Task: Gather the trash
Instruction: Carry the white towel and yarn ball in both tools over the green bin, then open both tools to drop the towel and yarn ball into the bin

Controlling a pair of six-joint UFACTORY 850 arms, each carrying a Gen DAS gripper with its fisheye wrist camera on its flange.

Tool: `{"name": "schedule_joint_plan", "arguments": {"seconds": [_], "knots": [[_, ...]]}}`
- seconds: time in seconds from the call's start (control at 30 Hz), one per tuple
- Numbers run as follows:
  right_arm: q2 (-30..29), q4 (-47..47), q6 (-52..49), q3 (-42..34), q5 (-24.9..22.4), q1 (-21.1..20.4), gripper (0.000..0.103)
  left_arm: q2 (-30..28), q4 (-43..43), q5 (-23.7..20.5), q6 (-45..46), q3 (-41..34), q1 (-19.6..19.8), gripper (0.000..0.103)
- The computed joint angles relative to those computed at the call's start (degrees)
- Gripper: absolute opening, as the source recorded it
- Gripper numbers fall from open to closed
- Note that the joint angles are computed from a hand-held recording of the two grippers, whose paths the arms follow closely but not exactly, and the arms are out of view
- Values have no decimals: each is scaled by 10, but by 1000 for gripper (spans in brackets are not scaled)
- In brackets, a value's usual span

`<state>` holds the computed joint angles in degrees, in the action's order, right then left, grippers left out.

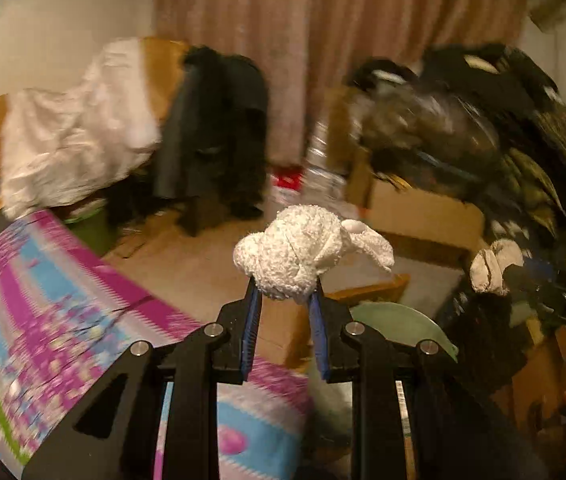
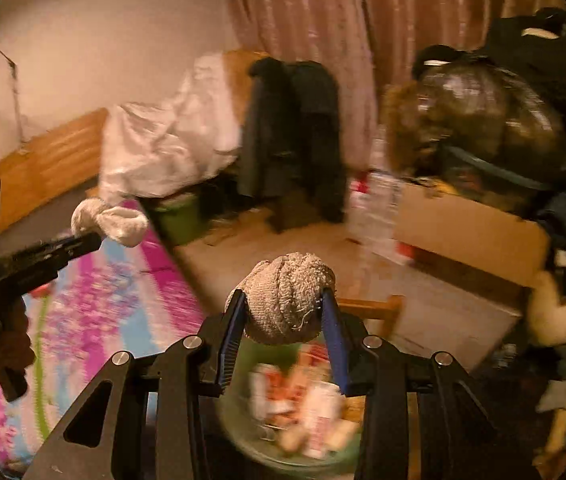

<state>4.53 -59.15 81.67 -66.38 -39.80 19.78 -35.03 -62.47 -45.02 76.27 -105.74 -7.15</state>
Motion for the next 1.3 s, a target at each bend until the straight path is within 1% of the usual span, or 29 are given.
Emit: {"name": "schedule_joint_plan", "arguments": {"seconds": [0.07, 0.13, 0.2, 0.4, 0.5, 0.67, 0.8, 1.0, 1.03, 1.07, 1.1, 1.17, 1.3], "knots": [[6, 14, -16, 8, -8, -13, 39, -13, 31, -6, -11, -16, -24, 22], [13, 31, -31, 15, -12, -24, 39, -11, 51, -3, -4, -8, -41, 22], [10, 61, -53, 16, -16, -34, 39, -16, 89, 1, -9, -4, -62, 22], [-1, 141, -106, 30, -4, -58, 40, -38, 185, -8, -64, -6, -94, 22], [-13, 163, -118, 35, 7, -63, 40, -40, 217, -6, -70, 5, -103, 22], [-27, 183, -128, 42, 13, -72, 40, -41, 260, 17, -95, 13, -119, 22], [-31, 189, -130, 50, 26, -79, 40, -35, 269, 33, -92, 26, -124, 22], [-40, 195, -128, 52, 47, -84, 41, -29, 276, 45, -88, 37, -128, 23], [-41, 194, -128, 54, 54, -86, 46, -28, 277, 50, -92, 38, -128, 26], [-41, 194, -126, 55, 59, -89, 56, -27, 282, 59, -100, 40, -129, 27], [-41, 188, -117, 55, 60, -88, 58, -28, 286, 63, -109, 39, -130, 28], [-40, 185, -117, 57, 58, -88, 58, -30, 286, 62, -112, 37, -129, 28], [-34, 169, -97, 59, 48, -87, 58, -20, 276, 76, -101, 49, -127, 28]]}}
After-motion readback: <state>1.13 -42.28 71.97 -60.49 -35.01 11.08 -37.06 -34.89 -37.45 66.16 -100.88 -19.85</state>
